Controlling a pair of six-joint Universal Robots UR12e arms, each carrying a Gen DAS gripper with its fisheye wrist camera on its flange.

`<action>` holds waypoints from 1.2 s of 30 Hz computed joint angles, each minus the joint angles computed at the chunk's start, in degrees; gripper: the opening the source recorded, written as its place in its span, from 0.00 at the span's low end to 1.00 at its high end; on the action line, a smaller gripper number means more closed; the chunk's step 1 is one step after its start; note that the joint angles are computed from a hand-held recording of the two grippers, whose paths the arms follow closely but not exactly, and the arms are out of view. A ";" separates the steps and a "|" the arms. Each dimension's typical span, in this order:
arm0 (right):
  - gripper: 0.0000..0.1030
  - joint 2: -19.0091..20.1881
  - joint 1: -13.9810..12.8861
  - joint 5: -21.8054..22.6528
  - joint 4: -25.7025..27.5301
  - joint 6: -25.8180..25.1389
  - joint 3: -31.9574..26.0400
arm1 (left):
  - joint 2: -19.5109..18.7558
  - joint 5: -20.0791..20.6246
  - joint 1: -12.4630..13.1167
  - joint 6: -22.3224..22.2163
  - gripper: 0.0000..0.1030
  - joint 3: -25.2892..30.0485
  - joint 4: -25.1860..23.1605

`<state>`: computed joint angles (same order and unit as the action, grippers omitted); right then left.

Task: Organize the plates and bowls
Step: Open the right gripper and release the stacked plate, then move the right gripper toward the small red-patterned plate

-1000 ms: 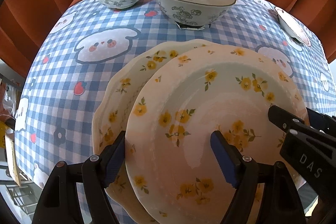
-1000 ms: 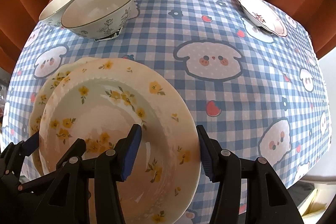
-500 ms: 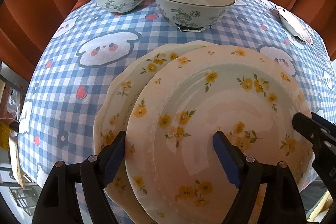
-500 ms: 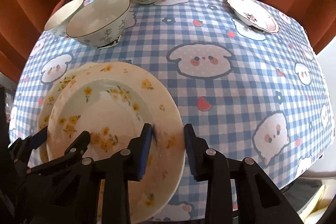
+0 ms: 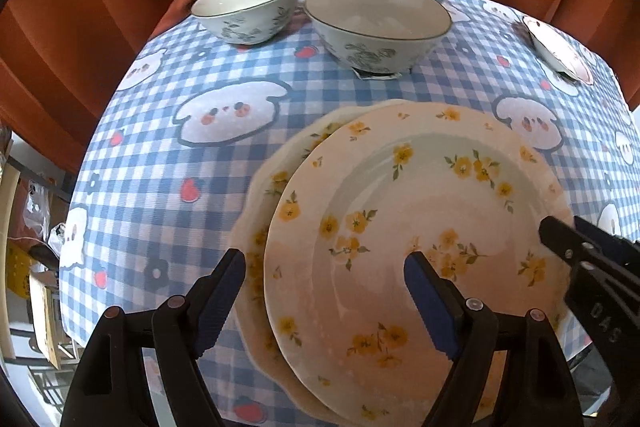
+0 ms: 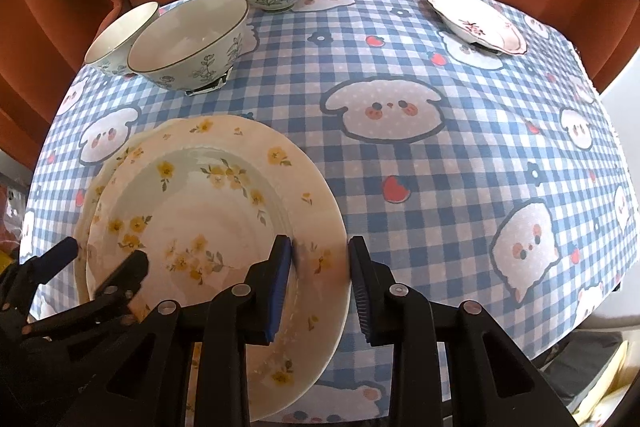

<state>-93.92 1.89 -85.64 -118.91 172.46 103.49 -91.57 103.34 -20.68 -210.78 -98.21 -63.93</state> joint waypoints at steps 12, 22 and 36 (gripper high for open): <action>0.34 0.65 2.18 -2.44 -0.07 0.36 0.19 | 1.21 -1.04 0.88 -0.66 0.81 -1.43 -0.87; 0.41 0.34 2.73 -3.46 -0.31 0.62 0.41 | 1.37 -1.85 0.39 2.39 0.80 -1.22 0.66; 0.75 -2.01 0.34 -0.44 -4.12 1.23 -0.53 | 0.87 -0.97 -0.61 3.27 0.81 1.41 3.83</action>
